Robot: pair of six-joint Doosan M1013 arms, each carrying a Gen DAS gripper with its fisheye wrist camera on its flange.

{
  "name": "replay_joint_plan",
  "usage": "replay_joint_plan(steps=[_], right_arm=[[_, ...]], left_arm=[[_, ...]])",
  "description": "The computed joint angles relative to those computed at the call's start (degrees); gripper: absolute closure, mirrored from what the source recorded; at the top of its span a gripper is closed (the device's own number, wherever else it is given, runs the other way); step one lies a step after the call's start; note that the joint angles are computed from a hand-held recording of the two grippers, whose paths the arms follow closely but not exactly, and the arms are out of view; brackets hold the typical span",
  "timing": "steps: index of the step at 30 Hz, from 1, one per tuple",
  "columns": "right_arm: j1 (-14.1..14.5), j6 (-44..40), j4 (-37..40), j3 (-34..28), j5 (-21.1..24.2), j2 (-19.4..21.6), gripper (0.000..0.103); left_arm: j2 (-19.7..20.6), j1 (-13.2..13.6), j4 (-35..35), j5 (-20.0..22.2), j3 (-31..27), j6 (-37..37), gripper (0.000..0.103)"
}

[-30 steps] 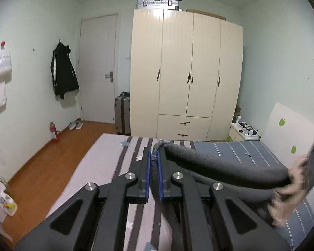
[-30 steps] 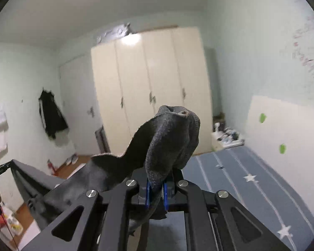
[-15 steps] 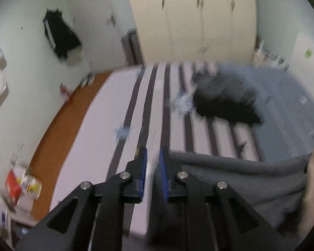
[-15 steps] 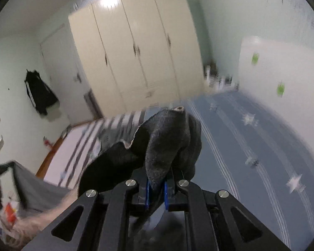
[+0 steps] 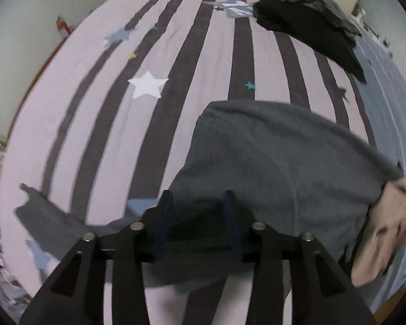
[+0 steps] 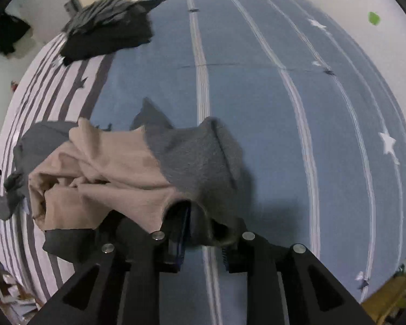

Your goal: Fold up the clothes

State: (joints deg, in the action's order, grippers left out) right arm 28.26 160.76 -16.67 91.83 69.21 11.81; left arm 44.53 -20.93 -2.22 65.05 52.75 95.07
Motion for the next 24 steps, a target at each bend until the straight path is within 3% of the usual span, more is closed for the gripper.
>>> replay_joint_plan(steps=[1, 2, 3, 5, 8, 10, 12, 13, 14, 15, 19, 21, 24], right_arm=[[0.5, 1.2, -3.4, -0.7, 1.9, -0.2, 0.078], [1.0, 2.7, -7.3, -1.4, 3.3, -0.4, 0.067], [1.4, 4.3, -10.8, -2.0, 3.9, -0.6, 0.055], [1.5, 6.2, -15.9, -3.8, 3.4, -0.3, 0.043], [-0.7, 1.5, -15.5, -6.0, -3.3, 1.9, 0.042], [-2.6, -4.5, -11.7, -8.2, -8.1, 4.9, 0.042], [-4.4, -11.5, -6.3, -10.7, -12.2, 8.5, 0.042], [-5.4, -15.2, -2.5, -11.9, -13.2, 10.4, 0.042], [-6.2, -18.6, 0.9, -13.2, -13.8, 12.2, 0.042], [-6.5, -20.3, 2.8, -14.2, -13.7, 13.5, 0.042], [-7.6, -22.9, 8.6, -16.2, -13.9, 16.7, 0.042], [-7.8, -25.0, 10.6, -16.3, -14.1, 17.3, 0.042], [-8.0, -31.6, 15.6, -18.4, -11.1, 19.7, 0.042]], left_arm=[[1.1, 0.1, -1.1, 0.6, -1.5, -0.1, 0.06], [2.2, 0.1, -2.2, 1.3, -3.0, -0.1, 0.059], [3.0, 0.1, -2.6, 1.6, -4.3, 0.4, 0.058], [4.7, -0.4, -2.2, 1.7, -7.0, 1.3, 0.052], [8.1, -0.8, -0.6, 4.1, -12.5, 0.1, 0.045], [11.1, -0.6, -2.1, 8.4, -17.0, -1.4, 0.042], [13.0, -0.6, -4.3, 12.0, -19.3, -0.1, 0.048], [13.5, -0.6, -5.5, 13.2, -19.7, 1.2, 0.074], [13.1, -0.7, -6.1, 13.3, -18.8, 2.7, 0.092], [12.0, -0.8, -6.5, 12.4, -17.0, 3.8, 0.096], [5.2, 0.0, -9.0, 9.4, -6.3, 9.0, 0.098], [-0.4, 1.4, -10.2, 8.4, 1.7, 12.0, 0.098], [-5.9, 3.9, -10.2, 9.8, 9.7, 13.0, 0.098]])
